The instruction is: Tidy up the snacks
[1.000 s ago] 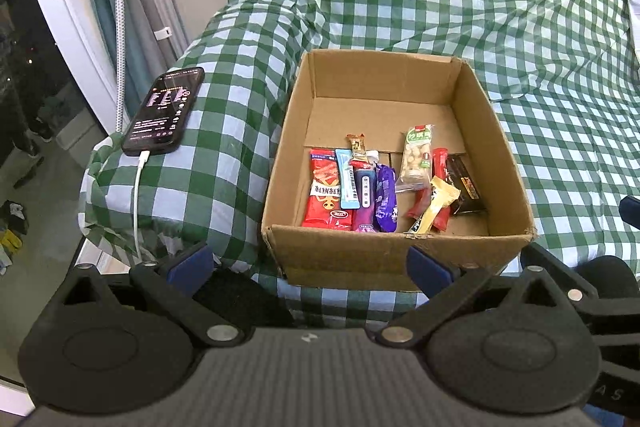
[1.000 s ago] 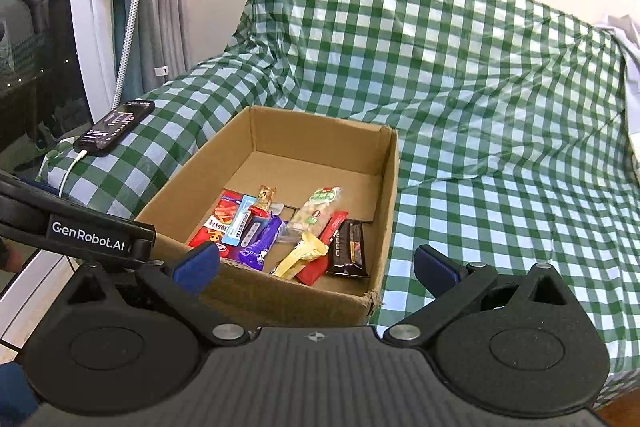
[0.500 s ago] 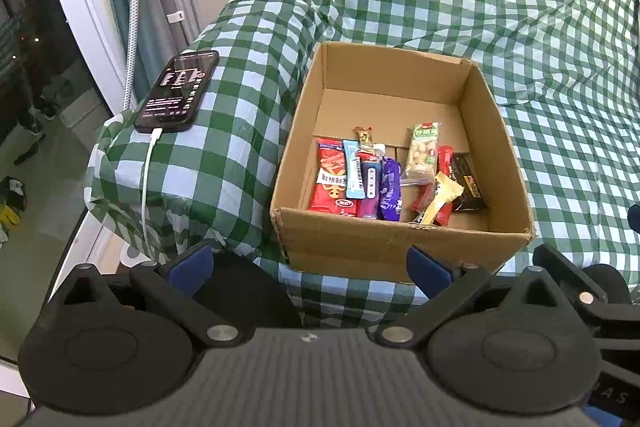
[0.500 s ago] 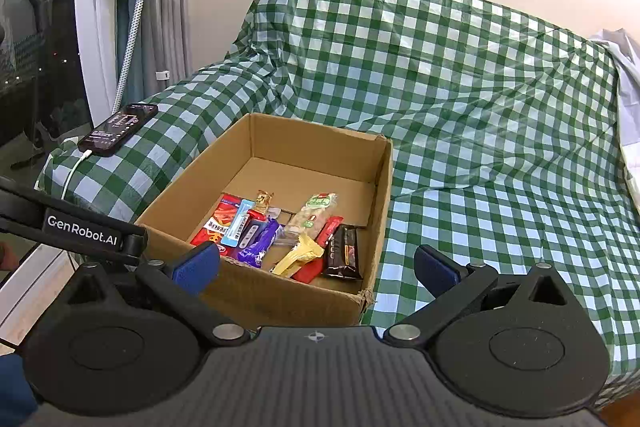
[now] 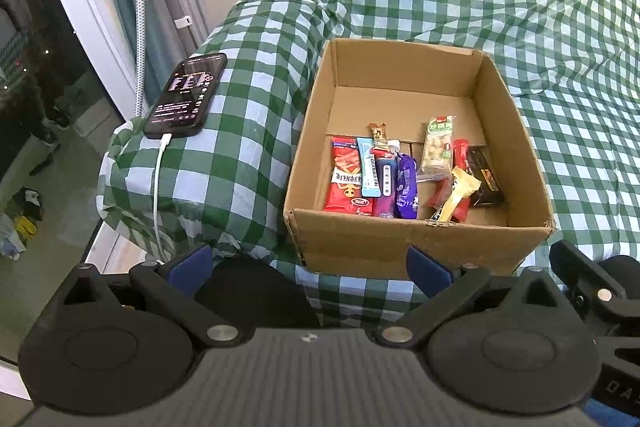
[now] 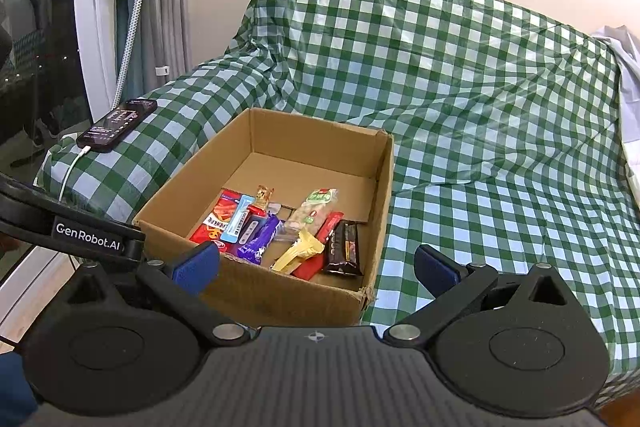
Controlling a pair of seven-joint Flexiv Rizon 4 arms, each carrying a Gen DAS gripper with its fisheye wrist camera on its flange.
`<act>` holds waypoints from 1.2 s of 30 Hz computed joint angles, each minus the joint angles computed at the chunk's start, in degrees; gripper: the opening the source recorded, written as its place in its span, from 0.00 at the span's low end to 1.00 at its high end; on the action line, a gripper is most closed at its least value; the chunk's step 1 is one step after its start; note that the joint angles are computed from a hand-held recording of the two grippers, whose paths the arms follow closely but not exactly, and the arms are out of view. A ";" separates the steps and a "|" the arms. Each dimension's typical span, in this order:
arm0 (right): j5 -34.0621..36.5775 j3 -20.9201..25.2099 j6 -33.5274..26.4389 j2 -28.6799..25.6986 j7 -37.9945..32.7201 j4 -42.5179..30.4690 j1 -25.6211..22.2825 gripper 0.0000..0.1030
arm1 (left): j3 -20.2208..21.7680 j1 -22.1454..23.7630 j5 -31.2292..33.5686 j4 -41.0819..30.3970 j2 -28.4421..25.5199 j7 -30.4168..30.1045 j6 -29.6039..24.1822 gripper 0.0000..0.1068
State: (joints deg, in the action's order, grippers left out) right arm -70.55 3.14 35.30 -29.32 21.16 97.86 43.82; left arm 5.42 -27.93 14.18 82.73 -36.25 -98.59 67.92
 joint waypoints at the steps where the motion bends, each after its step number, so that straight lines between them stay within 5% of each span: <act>1: 0.06 0.05 0.05 0.06 0.00 0.08 -0.03 0.99 | 0.17 -0.13 0.18 -0.09 -0.05 -0.13 0.01 0.96; 36: -0.15 -0.11 1.06 -0.31 0.51 0.33 -0.32 0.99 | -0.06 0.06 1.08 -1.34 -0.87 0.28 -1.69 0.96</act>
